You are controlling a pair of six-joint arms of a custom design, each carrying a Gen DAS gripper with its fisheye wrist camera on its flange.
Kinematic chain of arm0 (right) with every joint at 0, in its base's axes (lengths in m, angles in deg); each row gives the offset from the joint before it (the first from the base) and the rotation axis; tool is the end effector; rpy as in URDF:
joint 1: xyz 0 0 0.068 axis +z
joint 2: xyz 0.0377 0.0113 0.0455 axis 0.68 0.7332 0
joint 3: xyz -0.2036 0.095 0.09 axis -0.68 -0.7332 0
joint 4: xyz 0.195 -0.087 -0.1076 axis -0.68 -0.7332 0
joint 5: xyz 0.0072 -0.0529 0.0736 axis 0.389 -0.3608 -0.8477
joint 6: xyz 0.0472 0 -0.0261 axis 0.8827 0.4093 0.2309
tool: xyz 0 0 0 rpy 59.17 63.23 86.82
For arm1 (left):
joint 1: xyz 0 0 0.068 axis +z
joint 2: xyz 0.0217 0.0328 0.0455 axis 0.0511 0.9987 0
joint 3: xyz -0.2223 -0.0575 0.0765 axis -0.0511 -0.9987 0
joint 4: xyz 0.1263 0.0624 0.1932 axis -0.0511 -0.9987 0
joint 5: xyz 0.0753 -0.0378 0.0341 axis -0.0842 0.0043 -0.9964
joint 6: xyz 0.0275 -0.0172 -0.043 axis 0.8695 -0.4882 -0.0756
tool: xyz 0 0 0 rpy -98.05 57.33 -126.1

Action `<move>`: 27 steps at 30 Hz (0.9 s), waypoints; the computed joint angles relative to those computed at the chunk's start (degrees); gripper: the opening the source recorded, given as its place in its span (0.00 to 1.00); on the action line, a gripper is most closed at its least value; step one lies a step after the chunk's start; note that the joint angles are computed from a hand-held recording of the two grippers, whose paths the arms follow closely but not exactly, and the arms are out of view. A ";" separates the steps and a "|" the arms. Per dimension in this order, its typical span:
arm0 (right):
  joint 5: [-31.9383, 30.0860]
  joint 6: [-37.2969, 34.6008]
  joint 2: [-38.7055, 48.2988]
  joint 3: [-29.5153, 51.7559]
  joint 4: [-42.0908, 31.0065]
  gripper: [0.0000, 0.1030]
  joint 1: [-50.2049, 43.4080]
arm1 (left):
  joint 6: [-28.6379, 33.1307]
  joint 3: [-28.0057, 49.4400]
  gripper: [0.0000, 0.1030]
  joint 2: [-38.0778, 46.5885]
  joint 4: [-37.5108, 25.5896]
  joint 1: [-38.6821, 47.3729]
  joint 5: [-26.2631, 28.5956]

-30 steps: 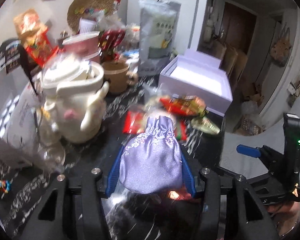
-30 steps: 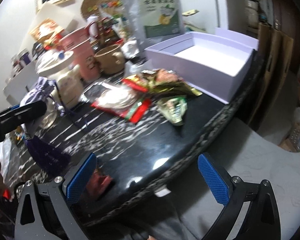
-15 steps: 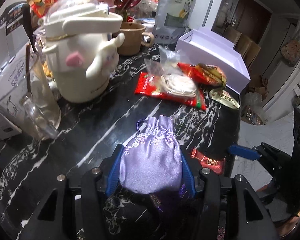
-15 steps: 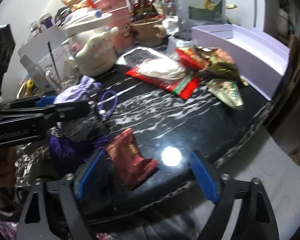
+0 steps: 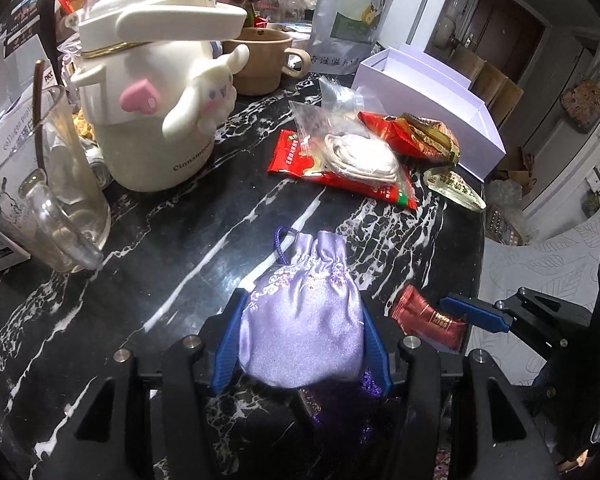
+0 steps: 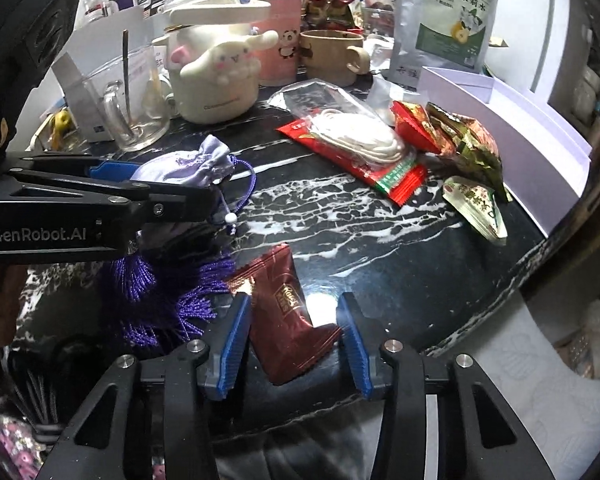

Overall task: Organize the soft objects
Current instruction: 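Grasp the red foil candy with the right tool while left holds pouch, then carry the pouch and red candy with both tools over the white box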

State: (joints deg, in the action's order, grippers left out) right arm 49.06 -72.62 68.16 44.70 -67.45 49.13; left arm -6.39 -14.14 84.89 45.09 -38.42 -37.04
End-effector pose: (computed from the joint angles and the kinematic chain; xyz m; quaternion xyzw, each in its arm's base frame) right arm 0.2202 0.0337 0.0735 -0.2499 0.9223 0.0947 0.2791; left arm 0.2330 -0.1964 0.0936 0.0141 0.9591 -0.0986 0.2649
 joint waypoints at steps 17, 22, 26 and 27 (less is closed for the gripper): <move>-6.37 3.45 0.28 1.28 -1.20 0.18 -8.09 | 0.24 3.80 0.52 1.94 -2.27 -1.37 -0.68; -8.84 3.57 -1.49 2.90 -4.40 0.18 -11.71 | 0.85 7.01 0.52 1.75 -4.17 -2.43 -1.66; -10.41 3.10 -3.89 4.49 -7.17 0.18 -14.29 | 1.61 9.98 0.52 1.64 -5.51 -3.12 -1.82; -11.04 3.02 -4.80 4.77 -8.01 0.18 -15.08 | 1.93 11.03 0.52 1.71 -6.03 -3.32 -1.99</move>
State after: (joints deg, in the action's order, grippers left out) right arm 38.02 -69.60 63.36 49.47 -75.46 34.05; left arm -4.47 -3.11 86.61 39.06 -41.74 -39.03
